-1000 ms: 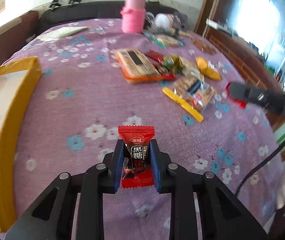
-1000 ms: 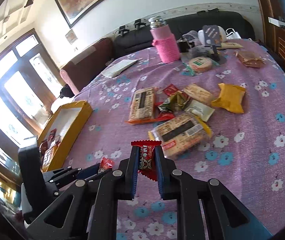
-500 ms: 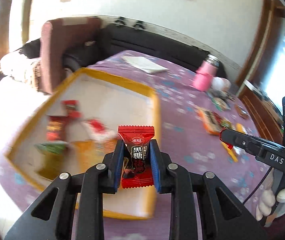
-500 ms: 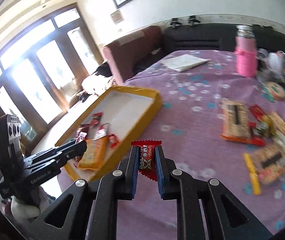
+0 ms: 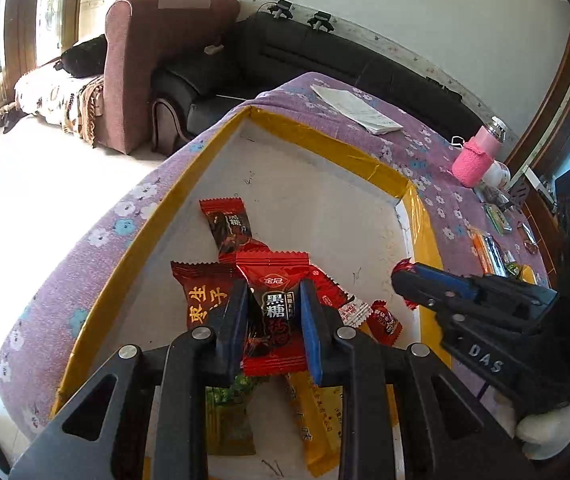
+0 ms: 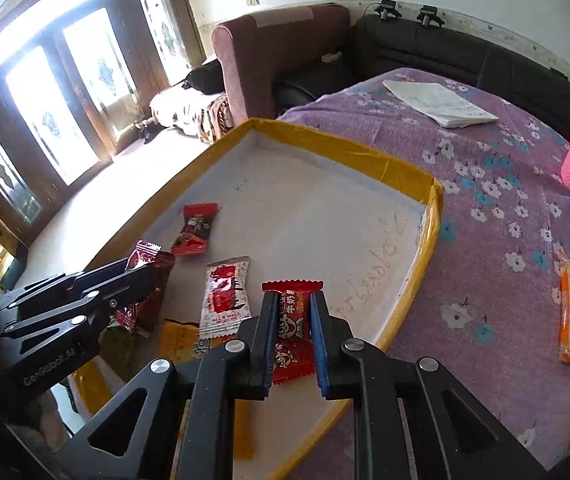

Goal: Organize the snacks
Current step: 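Carry both red candies over the tray and open both grippers, then move both open grippers back over the snack pile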

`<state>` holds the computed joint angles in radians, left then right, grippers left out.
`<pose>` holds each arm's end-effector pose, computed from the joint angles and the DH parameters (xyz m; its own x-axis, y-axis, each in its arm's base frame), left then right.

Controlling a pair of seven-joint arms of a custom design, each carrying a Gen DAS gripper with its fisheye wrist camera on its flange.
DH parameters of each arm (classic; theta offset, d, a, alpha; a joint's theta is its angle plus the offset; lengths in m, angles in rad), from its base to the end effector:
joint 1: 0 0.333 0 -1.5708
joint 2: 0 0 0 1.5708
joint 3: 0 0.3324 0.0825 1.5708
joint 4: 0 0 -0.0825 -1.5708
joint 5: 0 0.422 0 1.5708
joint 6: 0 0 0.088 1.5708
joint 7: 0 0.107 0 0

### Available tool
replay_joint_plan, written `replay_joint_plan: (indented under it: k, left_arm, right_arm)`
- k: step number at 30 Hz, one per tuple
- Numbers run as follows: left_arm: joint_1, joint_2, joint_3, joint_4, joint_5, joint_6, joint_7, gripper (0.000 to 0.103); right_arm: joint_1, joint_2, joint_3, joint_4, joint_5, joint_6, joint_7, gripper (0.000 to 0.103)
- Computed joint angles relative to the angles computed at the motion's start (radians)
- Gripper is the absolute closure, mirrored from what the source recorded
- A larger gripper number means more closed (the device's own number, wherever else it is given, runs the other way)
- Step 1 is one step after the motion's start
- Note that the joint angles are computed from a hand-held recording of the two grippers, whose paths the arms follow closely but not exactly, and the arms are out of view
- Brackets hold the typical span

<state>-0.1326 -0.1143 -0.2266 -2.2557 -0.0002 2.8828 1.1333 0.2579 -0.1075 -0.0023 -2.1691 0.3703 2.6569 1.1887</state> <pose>0.5431 -0.2074 0.4929 -0.0261 -0.9647 0.2621 -0.7703 -0.1477 -0.6204 0.5728 0.1392 0.5053 0.3843 -0.9170 -0.1070 -0.7667 -0.2524 -0.5903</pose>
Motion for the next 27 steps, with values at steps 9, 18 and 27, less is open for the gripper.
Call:
replay_joint_plan:
  k: [9,18,27]
  left_arm:
    - [-0.043,-0.017,0.026,-0.006,-0.223,0.031,0.140,0.073]
    - [0.195,-0.255,-0.216,-0.163,-0.011,0.159,-0.186,0.028]
    - [0.450,-0.548,-0.529,-0.276,0.106,0.167,-0.475,0.019]
  right_arm:
    - [-0.013,0.018,0.003,-0.010,-0.058,0.050,0.032,0.079]
    - [0.051,-0.155,-0.072,-0.141,0.140,0.162,-0.133,0.060]
    - [0.117,-0.374,-0.197,-0.322,0.111,0.251,-0.092,0.049]
